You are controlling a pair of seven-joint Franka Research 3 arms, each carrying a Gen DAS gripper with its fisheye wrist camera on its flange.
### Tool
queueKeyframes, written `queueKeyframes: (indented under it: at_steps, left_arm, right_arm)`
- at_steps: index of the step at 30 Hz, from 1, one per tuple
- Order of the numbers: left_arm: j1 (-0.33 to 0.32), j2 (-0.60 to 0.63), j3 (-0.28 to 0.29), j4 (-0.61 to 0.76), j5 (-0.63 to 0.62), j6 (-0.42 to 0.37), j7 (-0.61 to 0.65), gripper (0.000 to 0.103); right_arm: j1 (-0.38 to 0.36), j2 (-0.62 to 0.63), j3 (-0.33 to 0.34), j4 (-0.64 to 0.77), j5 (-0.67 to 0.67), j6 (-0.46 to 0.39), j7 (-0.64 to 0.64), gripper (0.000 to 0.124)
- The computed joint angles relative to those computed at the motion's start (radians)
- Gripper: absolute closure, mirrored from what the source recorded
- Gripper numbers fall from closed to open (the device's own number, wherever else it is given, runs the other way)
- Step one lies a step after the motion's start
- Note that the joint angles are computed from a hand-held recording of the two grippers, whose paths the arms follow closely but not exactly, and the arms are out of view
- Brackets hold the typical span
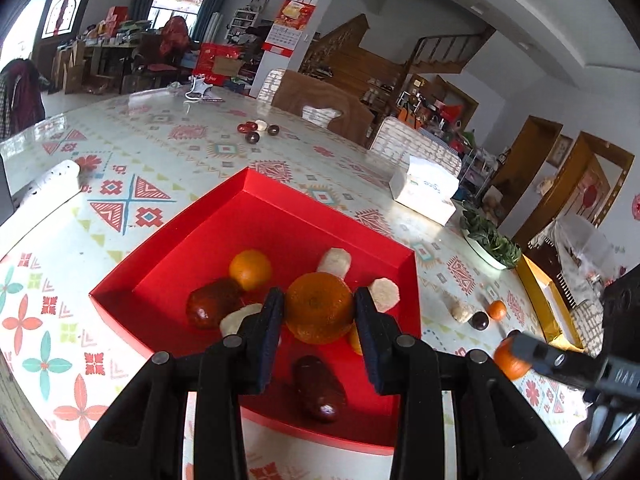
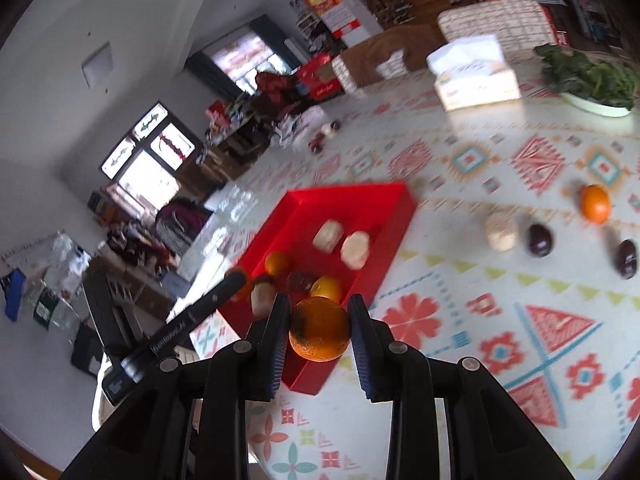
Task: Organize fruits
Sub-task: 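Carry both oranges over the red tray and open both tools to drop them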
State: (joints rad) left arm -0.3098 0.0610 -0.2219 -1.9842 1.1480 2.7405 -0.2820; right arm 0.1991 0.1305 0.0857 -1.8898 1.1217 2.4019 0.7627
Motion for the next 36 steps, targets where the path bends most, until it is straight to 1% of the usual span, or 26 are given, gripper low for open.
queueKeyframes:
  at_steps: [3,5,8,9,11,14,19,22,30,36]
  left_arm:
    - [0.010,0.003,0.007,-0.001,-0.023,0.012,0.034,0.068]
    - [0.018,0.018,0.011,0.018,-0.065,0.007,0.101,0.068]
    - [0.019,0.048,0.015,0.063,-0.131,-0.047,0.213,0.068]
    - [0.017,0.056,0.019,0.071,-0.139,-0.050,0.228,0.068]
    - [0.017,0.082,0.025,0.103,-0.181,-0.076,0.287,0.068]
    - [0.011,0.122,0.035,0.151,-0.235,-0.121,0.362,0.068]
    - [-0.001,0.170,0.055,0.209,-0.295,-0.174,0.446,0.068]
    - [-0.009,0.182,0.066,0.225,-0.305,-0.187,0.464,0.068]
    - [-0.019,0.194,0.079,0.241,-0.313,-0.195,0.483,0.068]
    - [-0.016,0.196,0.083,0.241,-0.325,-0.193,0.486,0.066]
  right_arm:
    - [0.025,0.027,0.014,0.019,-0.065,0.019,0.035,0.092]
    - [0.045,0.055,0.025,0.043,-0.117,0.040,0.055,0.092]
    - [0.080,0.095,0.043,0.077,-0.212,0.095,0.085,0.092]
    - [0.092,0.113,0.048,0.093,-0.246,0.109,0.098,0.092]
    - [0.100,0.141,0.057,0.121,-0.290,0.113,0.114,0.092]
    - [0.124,0.174,0.064,0.147,-0.376,0.150,0.149,0.092]
    - [0.148,0.212,0.069,0.165,-0.489,0.216,0.193,0.091]
    - [0.158,0.227,0.070,0.172,-0.543,0.236,0.221,0.092]
    - [0.145,0.246,0.085,0.185,-0.572,0.229,0.249,0.091]
    - [0.132,0.240,0.096,0.177,-0.552,0.235,0.241,0.090]
